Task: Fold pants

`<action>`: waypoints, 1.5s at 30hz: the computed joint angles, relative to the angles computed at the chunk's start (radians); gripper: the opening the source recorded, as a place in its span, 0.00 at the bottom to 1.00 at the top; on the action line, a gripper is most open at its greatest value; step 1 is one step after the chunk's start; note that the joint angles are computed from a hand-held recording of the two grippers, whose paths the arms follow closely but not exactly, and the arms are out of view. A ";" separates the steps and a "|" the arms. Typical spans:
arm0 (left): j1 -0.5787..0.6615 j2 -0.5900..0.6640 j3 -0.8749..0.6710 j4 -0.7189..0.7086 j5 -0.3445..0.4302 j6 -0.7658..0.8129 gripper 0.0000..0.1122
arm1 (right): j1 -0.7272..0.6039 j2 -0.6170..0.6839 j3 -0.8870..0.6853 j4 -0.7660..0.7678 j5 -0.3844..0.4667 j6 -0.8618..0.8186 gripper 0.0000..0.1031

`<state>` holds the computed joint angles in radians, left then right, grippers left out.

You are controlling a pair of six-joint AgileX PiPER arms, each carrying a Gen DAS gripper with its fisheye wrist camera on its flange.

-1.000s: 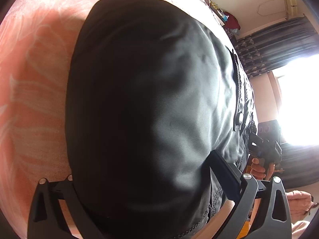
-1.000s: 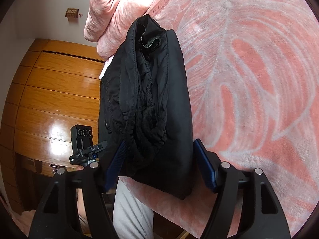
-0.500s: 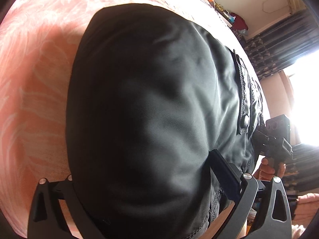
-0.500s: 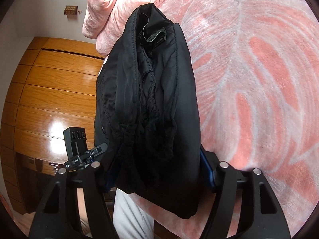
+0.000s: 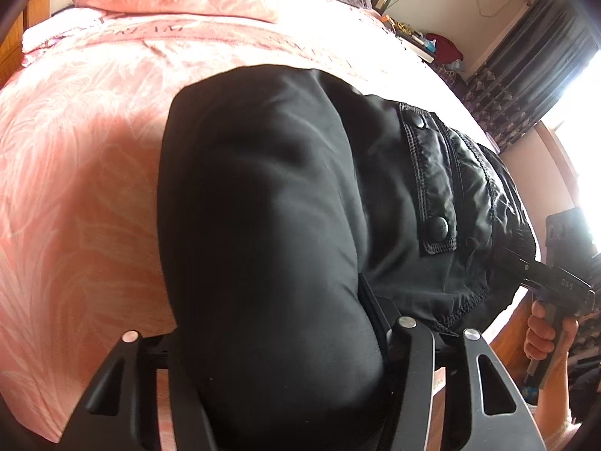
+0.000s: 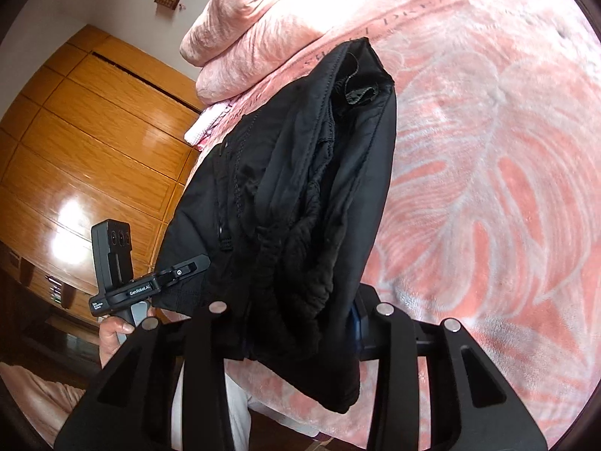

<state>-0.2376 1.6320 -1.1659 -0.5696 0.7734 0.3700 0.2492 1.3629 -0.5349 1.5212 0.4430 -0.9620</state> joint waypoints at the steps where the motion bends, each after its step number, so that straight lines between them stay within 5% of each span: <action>1: 0.004 -0.006 0.006 -0.009 -0.004 0.010 0.47 | 0.016 -0.015 -0.011 -0.051 -0.020 0.048 0.35; 10: 0.033 -0.038 0.032 -0.094 -0.040 0.108 0.44 | 0.086 -0.064 -0.099 -0.334 -0.103 0.325 0.35; 16: 0.036 0.012 -0.058 -0.128 -0.064 0.137 0.44 | 0.022 -0.046 -0.152 -0.314 -0.082 0.238 0.35; 22: 0.022 0.178 -0.314 -0.077 -0.066 0.062 0.44 | -0.075 0.143 -0.375 -0.311 -0.015 0.146 0.35; 31: 0.032 0.518 -0.777 0.047 0.078 -0.082 0.45 | -0.197 0.527 -0.739 -0.374 0.143 0.225 0.35; 33: 0.047 0.588 -0.836 0.026 0.099 -0.062 0.52 | -0.212 0.600 -0.790 -0.420 0.154 0.278 0.37; 37: 0.082 0.585 -0.754 -0.105 0.061 0.110 0.68 | -0.289 0.684 -0.780 -0.258 0.267 0.170 0.50; 39: 0.091 0.565 -0.702 -0.132 0.040 0.158 0.75 | -0.288 0.682 -0.762 -0.268 0.250 0.178 0.63; 45: 0.138 0.451 -0.521 -0.166 -0.021 0.171 0.87 | -0.293 0.533 -0.557 -0.179 0.172 0.088 0.75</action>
